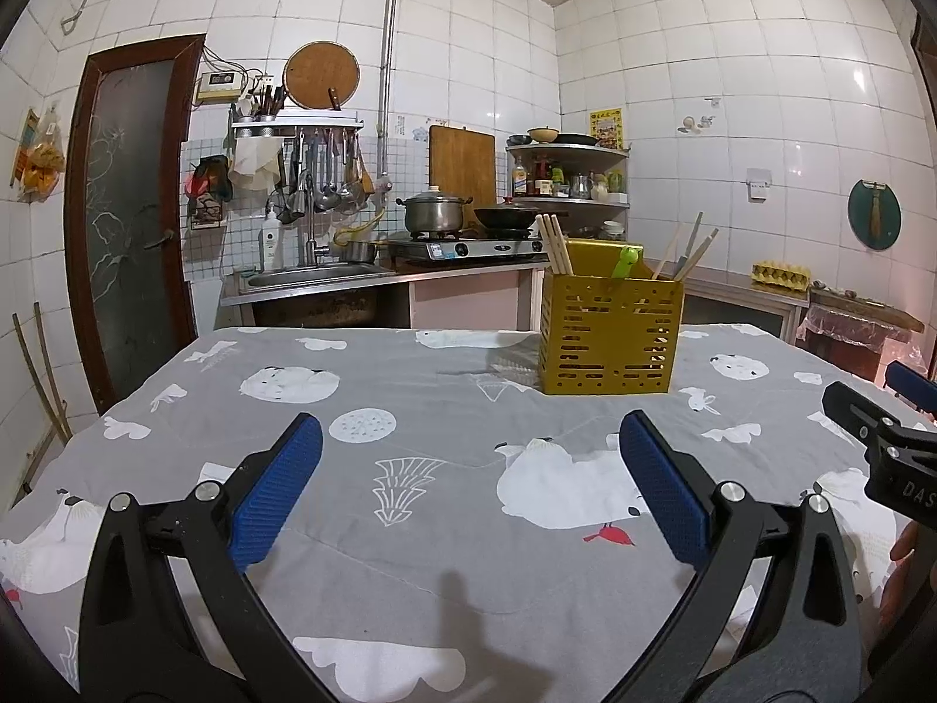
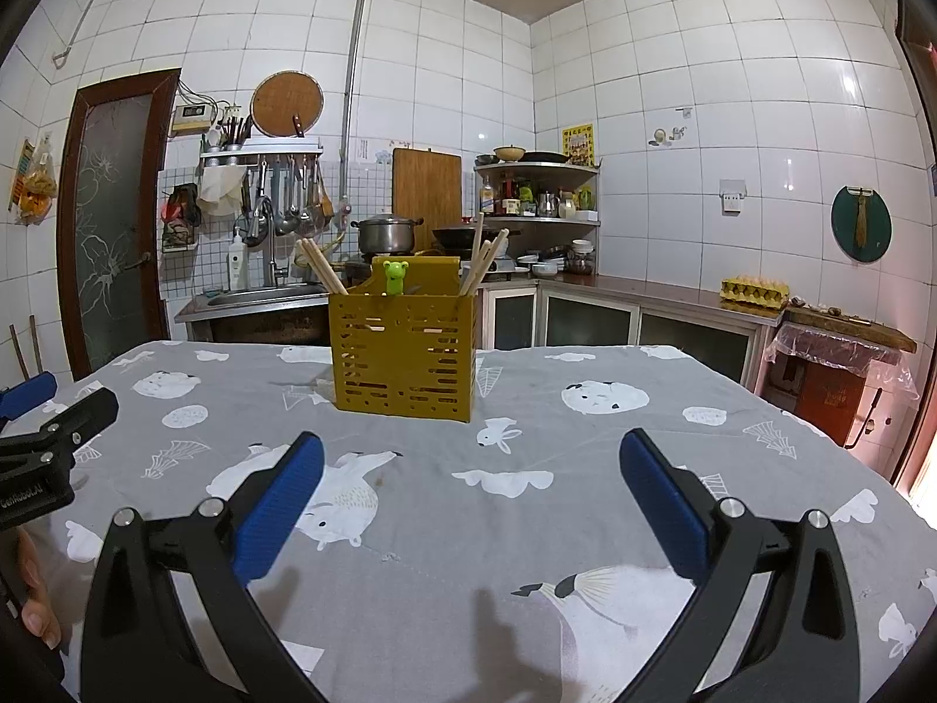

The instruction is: Organize utensils

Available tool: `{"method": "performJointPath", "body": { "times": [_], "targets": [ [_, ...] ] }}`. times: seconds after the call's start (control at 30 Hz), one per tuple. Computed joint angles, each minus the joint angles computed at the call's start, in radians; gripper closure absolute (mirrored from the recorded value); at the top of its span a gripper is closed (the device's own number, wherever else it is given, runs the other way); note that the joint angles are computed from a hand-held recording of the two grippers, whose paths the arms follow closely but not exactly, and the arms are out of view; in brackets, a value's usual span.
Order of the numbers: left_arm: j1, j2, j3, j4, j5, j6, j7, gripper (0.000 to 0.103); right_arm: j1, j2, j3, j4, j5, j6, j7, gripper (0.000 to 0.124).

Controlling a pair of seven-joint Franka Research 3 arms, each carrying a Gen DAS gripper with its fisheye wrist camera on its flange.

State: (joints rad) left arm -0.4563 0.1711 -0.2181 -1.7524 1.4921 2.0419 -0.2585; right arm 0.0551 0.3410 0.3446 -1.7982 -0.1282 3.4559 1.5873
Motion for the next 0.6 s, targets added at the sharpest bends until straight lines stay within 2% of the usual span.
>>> {"method": "performJointPath", "body": {
  "times": [0.6],
  "targets": [
    [-0.002,0.001,0.000,0.001,0.001,-0.001,0.000,0.005,0.014,-0.008,-0.018,-0.007,-0.003,0.011,0.002,0.025]
  ]
}}
